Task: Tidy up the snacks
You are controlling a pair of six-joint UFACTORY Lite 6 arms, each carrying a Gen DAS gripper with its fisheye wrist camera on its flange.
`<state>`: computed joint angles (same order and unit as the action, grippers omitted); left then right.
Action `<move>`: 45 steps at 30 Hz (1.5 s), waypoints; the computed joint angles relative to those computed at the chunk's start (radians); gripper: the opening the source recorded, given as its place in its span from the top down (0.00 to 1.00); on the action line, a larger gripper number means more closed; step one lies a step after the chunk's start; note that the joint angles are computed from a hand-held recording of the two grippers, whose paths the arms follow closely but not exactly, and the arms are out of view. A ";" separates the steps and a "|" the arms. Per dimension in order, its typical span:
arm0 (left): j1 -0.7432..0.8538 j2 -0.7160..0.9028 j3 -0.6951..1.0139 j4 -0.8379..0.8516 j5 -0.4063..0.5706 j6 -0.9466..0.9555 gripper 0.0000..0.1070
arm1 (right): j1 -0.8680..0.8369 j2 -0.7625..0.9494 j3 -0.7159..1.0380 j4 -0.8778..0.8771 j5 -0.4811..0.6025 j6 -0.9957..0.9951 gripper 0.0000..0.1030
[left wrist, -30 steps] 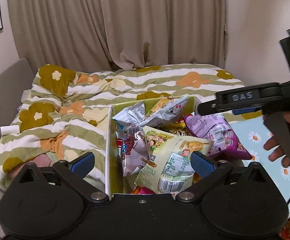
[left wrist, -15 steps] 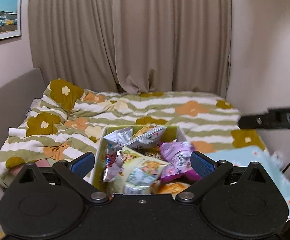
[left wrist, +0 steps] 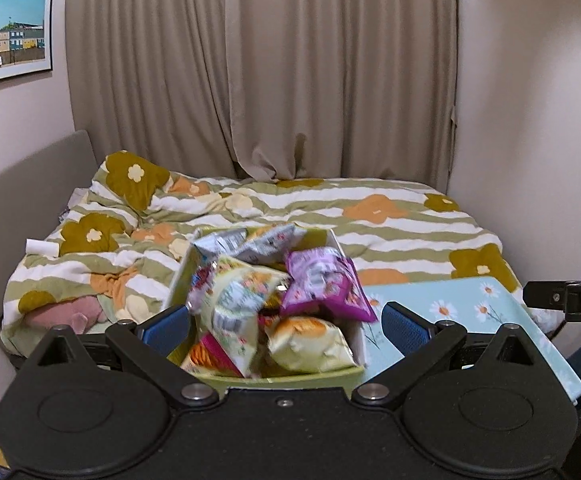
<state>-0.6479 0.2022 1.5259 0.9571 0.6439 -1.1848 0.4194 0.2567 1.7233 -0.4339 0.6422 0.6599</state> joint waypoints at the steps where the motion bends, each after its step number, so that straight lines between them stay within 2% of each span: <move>1: -0.009 -0.008 -0.018 0.006 0.004 -0.015 0.04 | -0.006 -0.021 -0.038 0.001 -0.009 0.006 0.00; 6: -0.042 -0.023 -0.057 0.013 0.010 -0.044 0.04 | -0.006 -0.122 -0.198 -0.021 -0.033 0.055 0.00; 11: -0.072 -0.029 -0.063 0.030 0.034 -0.057 0.04 | 0.011 -0.156 -0.250 -0.066 -0.031 0.089 0.00; 45: -0.098 -0.014 -0.042 0.064 0.052 -0.077 0.04 | -0.013 -0.143 -0.230 -0.071 -0.032 0.076 0.00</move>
<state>-0.7461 0.1879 1.4839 1.0206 0.6958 -1.2619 0.4060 0.1141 1.4937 -0.5050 0.6101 0.7360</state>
